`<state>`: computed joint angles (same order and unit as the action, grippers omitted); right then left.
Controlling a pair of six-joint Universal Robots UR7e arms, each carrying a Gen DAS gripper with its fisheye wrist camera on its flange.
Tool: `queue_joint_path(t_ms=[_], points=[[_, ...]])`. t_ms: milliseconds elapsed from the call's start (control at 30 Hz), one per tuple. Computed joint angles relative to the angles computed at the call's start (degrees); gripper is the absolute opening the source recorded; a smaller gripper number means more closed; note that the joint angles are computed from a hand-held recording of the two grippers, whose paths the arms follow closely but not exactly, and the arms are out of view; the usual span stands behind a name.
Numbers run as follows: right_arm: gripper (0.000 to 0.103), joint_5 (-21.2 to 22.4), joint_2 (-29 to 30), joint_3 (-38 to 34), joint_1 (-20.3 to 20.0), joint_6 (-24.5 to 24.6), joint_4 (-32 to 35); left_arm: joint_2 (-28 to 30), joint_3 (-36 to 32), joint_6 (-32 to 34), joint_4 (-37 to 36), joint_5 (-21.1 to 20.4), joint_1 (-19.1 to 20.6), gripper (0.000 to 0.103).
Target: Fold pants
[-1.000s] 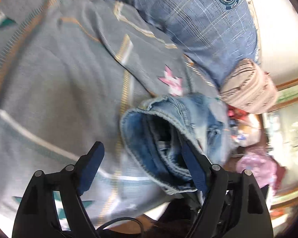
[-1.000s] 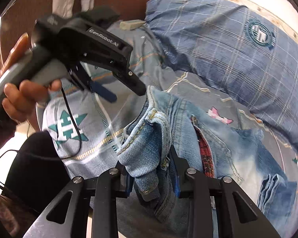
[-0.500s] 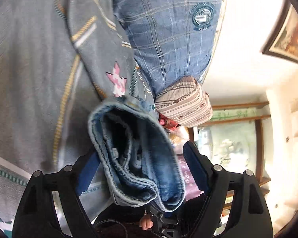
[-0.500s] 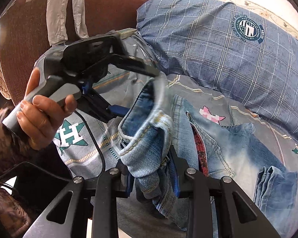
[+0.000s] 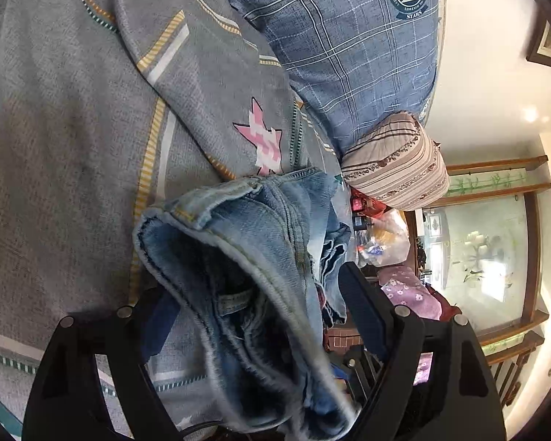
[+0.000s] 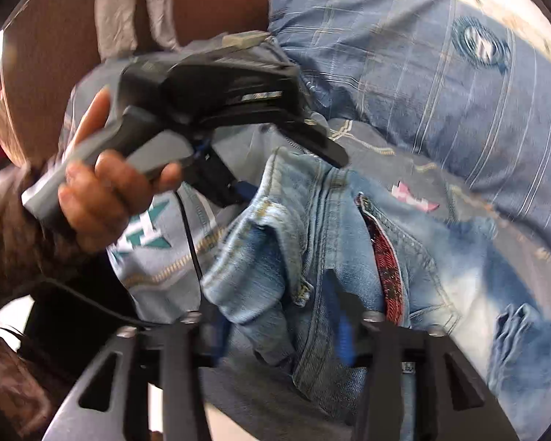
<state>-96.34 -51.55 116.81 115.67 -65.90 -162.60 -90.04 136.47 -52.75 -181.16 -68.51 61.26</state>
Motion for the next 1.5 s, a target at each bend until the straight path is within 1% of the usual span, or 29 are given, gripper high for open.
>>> queue_joint_path(t_ms=[33, 67, 100, 133, 167, 200, 233, 267, 300, 333, 367, 433, 500, 600, 700, 733, 800, 900, 967, 1033, 1133, 1167, 1233, 1267, 1300, 1367, 1433, 1467, 1500], points=[[0.068, -0.06, 0.00, 0.85, 0.09, -1.40, -1.64, 0.08, 0.01, -0.23, -0.01, -0.18, 0.16, 0.083], [0.069, -0.07, 0.21, 2.15, 0.25, -3.64, -4.43, 0.26, 0.06, -0.67, 0.05, -0.48, 0.42, 0.083], [0.069, -0.29, 0.62, 2.90, 0.41, -5.15, -6.40, 0.61, 0.15, -0.98, -0.10, -0.61, 0.60, 0.083], [0.069, -1.06, 1.74, 3.94, 0.68, -7.54, -10.09, 0.92, 0.23, -0.83, -0.65, -0.34, 0.58, 0.083], [0.069, -1.64, 2.46, 4.29, 0.77, -8.73, -11.66, 0.89, 0.38, -0.84, -0.78, 0.31, 0.14, 0.082], [0.066, -2.59, 3.94, 4.76, 1.05, -10.67, -14.61, 0.87, 0.46, -1.13, -0.61, 0.87, -0.32, 0.080], [0.063, -2.52, 4.74, 5.16, 1.04, -12.10, -16.62, 0.96, 0.37, -1.33, -0.38, 1.24, -0.64, 0.069], [0.056, -1.96, 4.87, 5.24, 0.92, -13.02, -16.80, 0.21, 0.82, -1.93, 1.02, 3.02, -1.75, 0.054], [0.031, -1.03, 4.46, 4.83, 0.77, -12.96, -14.58, -0.22, 0.68, -2.37, 2.83, 4.97, -2.68, 0.047], [0.027, -0.88, 4.00, 4.41, 0.85, -12.13, -12.81, -0.67, 0.79, -2.54, 3.80, 6.17, -3.43, 0.036], [0.025, -0.26, 3.40, 4.27, 0.77, -11.49, -11.92, -1.25, 1.33, -2.76, 3.42, 7.11, -4.27, 0.030], [0.022, 1.64, 1.55, 3.67, 0.28, -9.90, -8.99, -1.72, 1.68, -2.46, 2.00, 7.87, -5.60, 0.025], [0.021, 3.95, -0.98, 2.36, -0.55, -6.29, -4.76, -1.60, 0.48, -1.78, 3.05, 9.82, -7.82, 0.025], [0.020, 7.35, -4.52, 0.68, -2.17, -1.84, -0.08, 0.67, -4.18, 0.32, 7.08, 12.07, -10.67, 0.025], [0.019, 10.18, -7.55, -1.43, -4.56, 2.66, 3.74, 5.34, -10.67, 3.93, 9.98, 10.79, -11.08, 0.025], [0.019, 10.63, -8.10, -1.99, -5.11, 3.82, 4.36, 7.25, -13.07, 5.35, 10.97, 9.99, -10.85, 0.025], [0.019, 12.07, -9.70, -4.00, -7.65, 8.44, 6.46, 12.22, -18.90, 8.63, 13.31, 7.38, -9.77, 0.026], [0.019, 12.71, -10.80, -6.19, -10.53, 13.94, 8.46, 19.05, -27.25, 11.61, 18.63, 3.97, -8.11, 0.027], [0.019, 11.99, -11.09, -7.47, -12.79, 17.31, 9.24, 24.18, -33.67, 12.46, 23.94, 1.59, -6.66, 0.032], [0.019, 10.97, -10.84, -9.08, -14.65, 20.67, 10.63, 29.06, -39.83, 12.04, 29.39, 0.30, -5.37, 0.035], [0.021, 8.86, -9.17, -12.96, -17.73, 28.45, 14.98, 35.86, -48.48, 10.76, 38.29, -0.74, -3.54, 0.040], [0.021, 8.10, -8.11, -15.19, -18.96, 31.81, 18.45, 37.81, -51.14, 9.68, 41.61, -0.50, -3.14, 0.041], [0.028, 7.88, -7.36, -17.11, -20.36, 34.91, 20.79, 40.08, -54.81, 8.62, 46.09, -0.46, -2.92, 0.046], [0.028, 8.47, -7.12, -17.95, -20.94, 35.52, 22.38, 40.65, -56.29, 8.32, 48.19, -0.96, -3.02, 0.052], [0.030, 9.73, -7.05, -18.83, -21.72, 36.11, 24.35, 40.73, -57.16, 8.39, 49.65, -1.77, -3.11, 0.055], [0.037, 11.53, -7.71, -19.23, -22.76, 36.00, 26.03, 39.90, -57.95, 9.36, 53.56, -2.31, -3.91, 0.056], [0.049, 13.85, -8.82, -19.56, -23.84, 35.44, 27.81, 38.20, -57.49, 11.37, 56.61, -1.21, -5.22, 0.056], [0.054, 15.37, -9.78, -19.44, -24.58, 35.13, 28.16, 37.00, -57.16, 12.73, 58.13, 0.13, -6.19, 0.056], [0.065, 16.93, -10.89, -18.86, -25.38, 34.95, 27.25, 35.98, -56.71, 13.78, 58.80, 1.20, -6.74, 0.057]])
